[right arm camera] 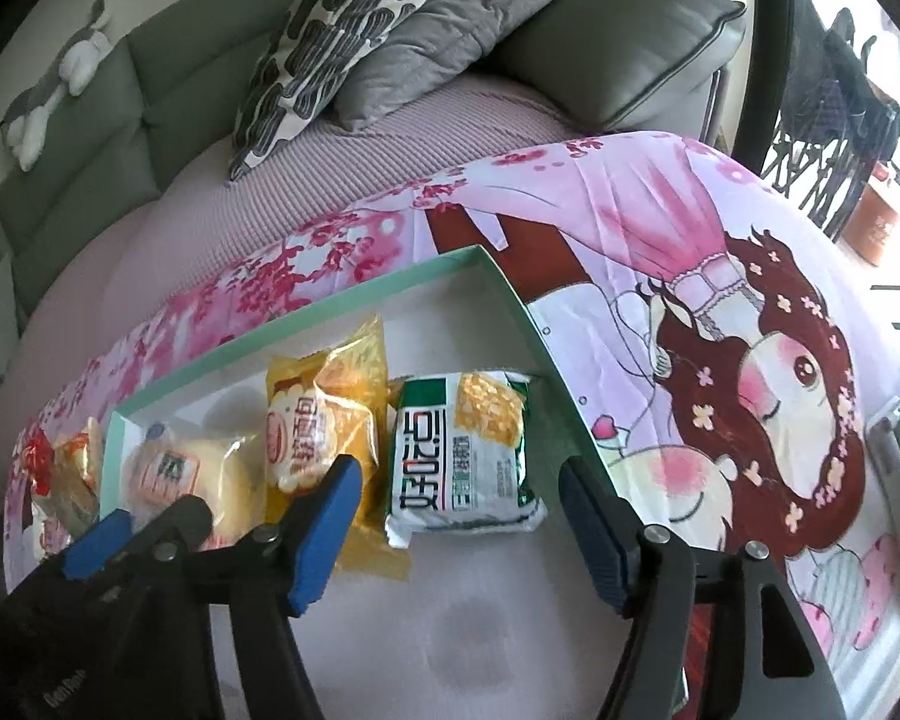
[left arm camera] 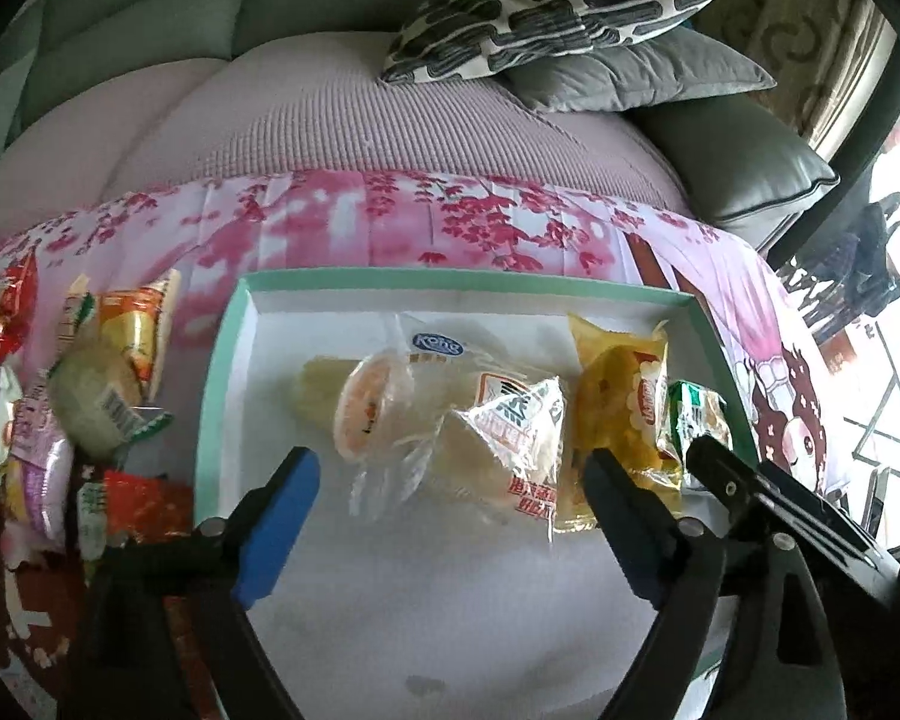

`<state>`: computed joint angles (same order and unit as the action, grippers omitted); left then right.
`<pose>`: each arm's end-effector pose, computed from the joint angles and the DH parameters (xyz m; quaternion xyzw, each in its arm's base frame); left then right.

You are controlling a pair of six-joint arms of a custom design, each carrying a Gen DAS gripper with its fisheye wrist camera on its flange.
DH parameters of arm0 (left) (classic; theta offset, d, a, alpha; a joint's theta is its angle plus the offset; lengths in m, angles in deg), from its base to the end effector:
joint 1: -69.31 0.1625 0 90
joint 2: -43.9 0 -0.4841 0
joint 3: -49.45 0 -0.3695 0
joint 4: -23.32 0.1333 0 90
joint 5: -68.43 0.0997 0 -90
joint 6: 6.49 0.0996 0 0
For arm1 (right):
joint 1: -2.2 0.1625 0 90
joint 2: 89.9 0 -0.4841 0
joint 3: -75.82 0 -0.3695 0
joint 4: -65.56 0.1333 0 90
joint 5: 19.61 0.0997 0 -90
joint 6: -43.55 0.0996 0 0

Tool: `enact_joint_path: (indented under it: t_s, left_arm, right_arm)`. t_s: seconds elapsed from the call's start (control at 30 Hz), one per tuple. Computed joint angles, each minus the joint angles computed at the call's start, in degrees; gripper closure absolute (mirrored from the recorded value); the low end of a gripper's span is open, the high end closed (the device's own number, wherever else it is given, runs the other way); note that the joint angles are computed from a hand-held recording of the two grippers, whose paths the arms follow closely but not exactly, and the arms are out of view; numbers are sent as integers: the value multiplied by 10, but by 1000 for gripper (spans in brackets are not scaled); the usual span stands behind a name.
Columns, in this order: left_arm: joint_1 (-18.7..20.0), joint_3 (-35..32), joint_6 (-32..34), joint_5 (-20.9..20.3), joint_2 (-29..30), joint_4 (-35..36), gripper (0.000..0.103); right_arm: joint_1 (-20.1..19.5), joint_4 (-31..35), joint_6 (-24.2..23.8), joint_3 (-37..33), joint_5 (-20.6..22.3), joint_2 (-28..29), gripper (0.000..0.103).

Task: Organize snacks
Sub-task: 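Carry both packs into the tray beside the first snacks and open both tools, then lift both open tools away from the tray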

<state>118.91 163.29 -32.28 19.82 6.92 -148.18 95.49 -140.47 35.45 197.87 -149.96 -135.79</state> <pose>-0.2217 -0.5678 0.0275 0.1047 0.9289 -0.2245 0.2751 0.1003 -0.5457 0.1570 -0.0294 -0.8897 0.3061 0.3374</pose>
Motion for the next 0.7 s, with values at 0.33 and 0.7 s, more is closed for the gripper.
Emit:
enact_joint_path:
  t_s: [0.33,0.7]
  left_arm:
    - [-20,37,-32,66,-31,4,0]
    - [-28,108,-102,155,-90,16,0]
  right_arm:
    - [17,57,48,20,-28,-21,24]
    - [50,74,44,23,-39,-21,21]
